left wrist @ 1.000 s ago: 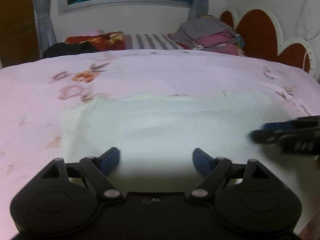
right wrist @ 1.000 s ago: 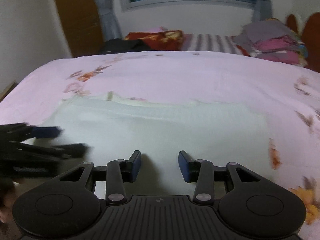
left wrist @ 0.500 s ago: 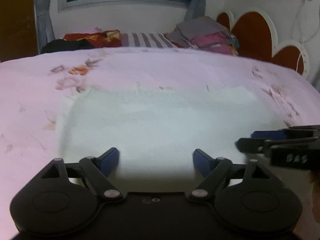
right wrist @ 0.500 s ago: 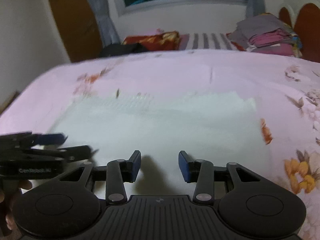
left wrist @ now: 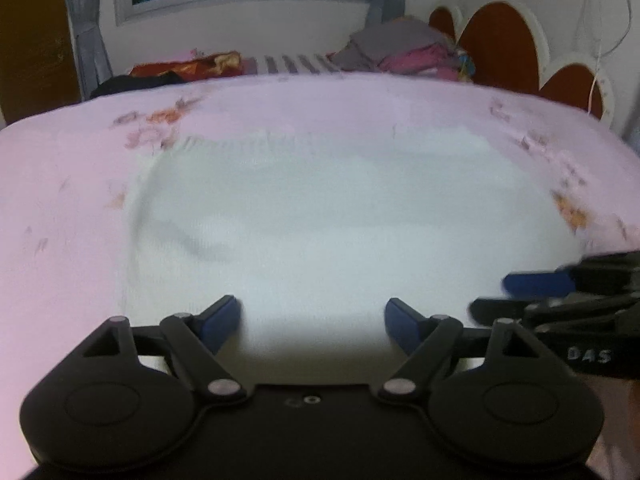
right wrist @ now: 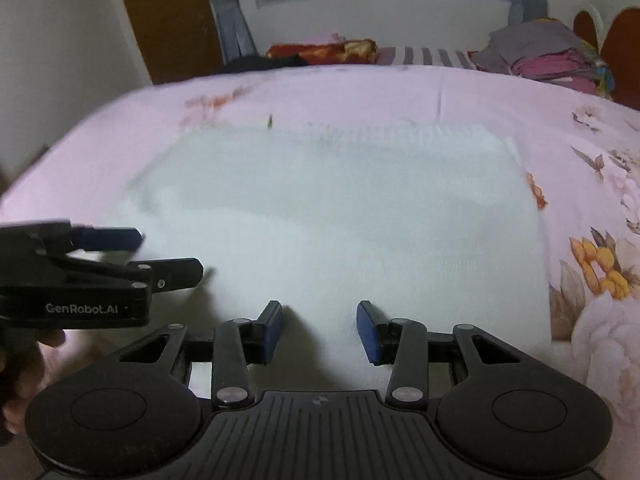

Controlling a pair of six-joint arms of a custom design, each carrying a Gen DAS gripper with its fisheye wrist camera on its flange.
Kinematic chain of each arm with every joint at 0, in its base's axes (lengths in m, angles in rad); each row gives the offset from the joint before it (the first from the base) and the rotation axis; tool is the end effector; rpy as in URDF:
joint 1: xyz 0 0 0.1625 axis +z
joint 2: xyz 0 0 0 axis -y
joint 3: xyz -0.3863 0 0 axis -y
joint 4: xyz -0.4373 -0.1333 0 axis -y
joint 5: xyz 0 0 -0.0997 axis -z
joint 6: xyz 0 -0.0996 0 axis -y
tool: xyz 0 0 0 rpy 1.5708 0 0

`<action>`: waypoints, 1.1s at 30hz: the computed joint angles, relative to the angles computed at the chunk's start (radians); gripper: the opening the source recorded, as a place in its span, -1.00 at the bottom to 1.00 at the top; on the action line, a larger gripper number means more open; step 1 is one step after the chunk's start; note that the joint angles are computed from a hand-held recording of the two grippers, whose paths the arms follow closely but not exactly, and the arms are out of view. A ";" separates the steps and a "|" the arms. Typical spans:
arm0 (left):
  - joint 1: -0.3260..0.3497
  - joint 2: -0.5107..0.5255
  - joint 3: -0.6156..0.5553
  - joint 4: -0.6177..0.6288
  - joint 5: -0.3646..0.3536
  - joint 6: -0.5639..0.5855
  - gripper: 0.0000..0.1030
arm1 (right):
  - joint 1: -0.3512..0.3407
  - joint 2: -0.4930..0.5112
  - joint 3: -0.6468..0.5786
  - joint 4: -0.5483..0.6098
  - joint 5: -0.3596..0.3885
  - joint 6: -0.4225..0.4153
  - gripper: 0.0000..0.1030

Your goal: Fold small clothes

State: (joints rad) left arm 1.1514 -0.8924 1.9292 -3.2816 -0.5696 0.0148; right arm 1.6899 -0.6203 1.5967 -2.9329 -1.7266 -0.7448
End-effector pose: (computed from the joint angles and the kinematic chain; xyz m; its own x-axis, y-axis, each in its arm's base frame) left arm -0.0364 -0.6149 0.1071 -0.7018 -0.2498 -0.6671 0.3286 0.7174 -0.6143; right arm 0.1988 -0.6697 -0.0289 -0.6516 -0.6673 0.3607 -0.7505 0.6361 -0.1791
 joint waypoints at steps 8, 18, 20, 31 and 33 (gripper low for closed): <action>-0.010 -0.088 0.122 -0.040 0.054 -0.096 0.55 | -0.040 -0.060 0.064 -0.140 -0.082 -0.007 -0.20; -0.077 0.009 0.086 -0.061 0.047 -0.133 0.39 | -0.014 -0.092 0.138 -0.049 0.057 0.007 -0.20; -0.075 0.013 0.081 -0.035 0.064 -0.149 0.32 | -0.009 -0.087 0.140 -0.052 0.060 0.001 -0.20; -0.064 -0.070 0.155 0.005 0.123 -0.225 0.36 | -0.054 -0.110 0.132 -0.100 -0.030 0.003 -0.79; -0.062 -0.084 0.168 0.008 0.133 -0.234 0.36 | -0.071 -0.129 0.140 -0.112 -0.042 0.001 -0.79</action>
